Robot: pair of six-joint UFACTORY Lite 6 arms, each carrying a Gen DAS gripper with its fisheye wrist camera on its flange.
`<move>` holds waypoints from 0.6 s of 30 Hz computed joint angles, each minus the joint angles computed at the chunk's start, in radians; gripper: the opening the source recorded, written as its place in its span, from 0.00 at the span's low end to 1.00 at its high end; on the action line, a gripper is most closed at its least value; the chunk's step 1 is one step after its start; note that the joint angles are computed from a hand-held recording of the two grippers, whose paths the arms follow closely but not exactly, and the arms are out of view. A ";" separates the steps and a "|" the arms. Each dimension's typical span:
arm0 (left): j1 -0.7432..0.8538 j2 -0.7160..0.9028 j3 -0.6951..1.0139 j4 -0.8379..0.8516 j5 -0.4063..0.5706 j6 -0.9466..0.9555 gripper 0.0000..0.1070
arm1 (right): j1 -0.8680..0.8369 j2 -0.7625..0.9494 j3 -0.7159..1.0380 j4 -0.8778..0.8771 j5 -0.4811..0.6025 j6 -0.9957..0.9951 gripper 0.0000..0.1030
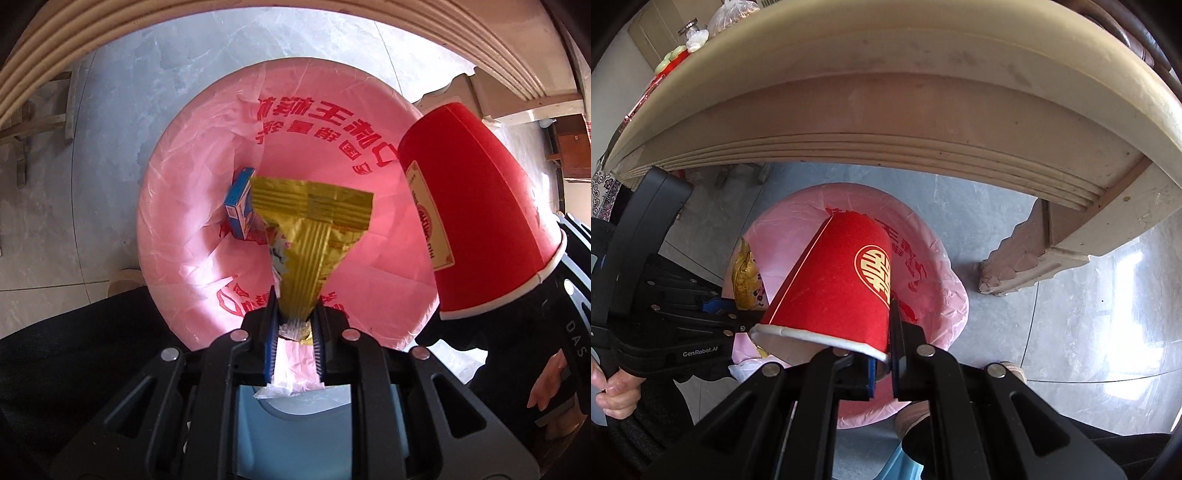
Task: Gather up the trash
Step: 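Open the left tool dropping the yellow wrapper while the right tool drops the red cup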
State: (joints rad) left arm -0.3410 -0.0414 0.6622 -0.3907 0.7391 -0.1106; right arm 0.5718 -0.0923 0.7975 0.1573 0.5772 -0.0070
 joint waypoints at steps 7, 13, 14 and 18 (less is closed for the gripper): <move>0.078 0.110 -0.003 -0.137 -0.013 0.146 0.16 | -0.018 0.092 0.031 0.050 -0.005 -0.046 0.06; 0.090 0.184 0.024 -0.191 -0.030 0.196 0.16 | -0.022 0.144 0.048 0.066 -0.011 -0.065 0.06; 0.090 0.193 0.028 -0.196 -0.032 0.199 0.16 | -0.023 0.148 0.048 0.070 -0.012 -0.070 0.06; 0.080 0.205 0.035 -0.182 -0.039 0.181 0.16 | -0.020 0.163 0.050 0.066 -0.012 -0.070 0.06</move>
State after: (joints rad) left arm -0.2608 0.1635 0.6974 -0.5729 0.6996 0.0702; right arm 0.5513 0.0705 0.8477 0.2230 0.5653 -0.0773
